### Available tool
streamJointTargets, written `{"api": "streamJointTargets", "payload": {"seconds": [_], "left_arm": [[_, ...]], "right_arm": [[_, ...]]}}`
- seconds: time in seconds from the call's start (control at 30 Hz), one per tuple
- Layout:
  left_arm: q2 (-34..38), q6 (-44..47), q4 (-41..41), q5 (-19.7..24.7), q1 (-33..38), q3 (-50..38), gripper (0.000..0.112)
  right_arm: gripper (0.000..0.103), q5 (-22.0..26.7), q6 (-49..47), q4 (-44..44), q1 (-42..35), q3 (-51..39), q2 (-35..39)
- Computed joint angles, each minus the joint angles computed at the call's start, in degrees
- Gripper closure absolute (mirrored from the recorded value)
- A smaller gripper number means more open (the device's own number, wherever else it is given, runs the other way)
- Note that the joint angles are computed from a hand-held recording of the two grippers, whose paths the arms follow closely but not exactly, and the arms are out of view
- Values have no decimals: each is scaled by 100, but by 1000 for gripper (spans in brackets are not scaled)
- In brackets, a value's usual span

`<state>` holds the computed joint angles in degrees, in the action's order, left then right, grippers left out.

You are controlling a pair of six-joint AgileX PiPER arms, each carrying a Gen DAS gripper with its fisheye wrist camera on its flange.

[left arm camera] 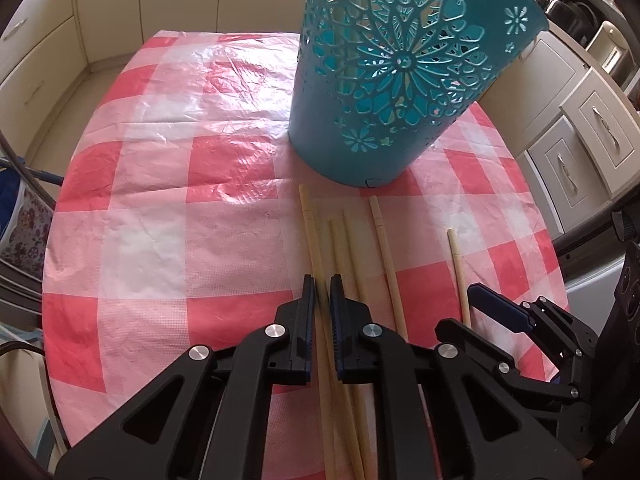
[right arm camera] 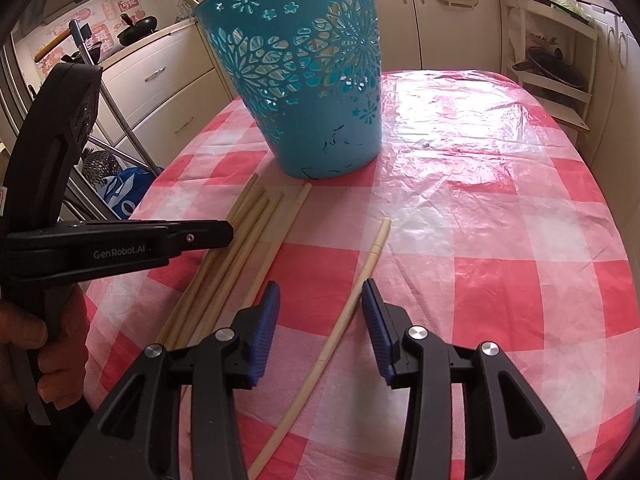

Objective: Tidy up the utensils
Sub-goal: 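Close the left tool on a loose wooden chopstick beside the basket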

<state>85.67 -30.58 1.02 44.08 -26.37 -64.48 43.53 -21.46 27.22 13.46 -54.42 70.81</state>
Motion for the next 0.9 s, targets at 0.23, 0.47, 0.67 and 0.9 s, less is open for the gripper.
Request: {"api": "streamJointTargets", "payload": {"seconds": [0.23,0.47,0.67,0.9], "left_arm": [[237,17,-61,27,193,-248,104],[-9,606,-695,88,371,-112,107],[-45,826,-921,210,542,-113,107],[-135,969,-859,273,537,-182,107]], "right_arm": [[60,64,-126,133,-93,-21,28],[60,132,-250,271,-178,-22,37],[57,120,-262,262,-166,-5,25],[56,155,-332,314,-197,-14,35]]}}
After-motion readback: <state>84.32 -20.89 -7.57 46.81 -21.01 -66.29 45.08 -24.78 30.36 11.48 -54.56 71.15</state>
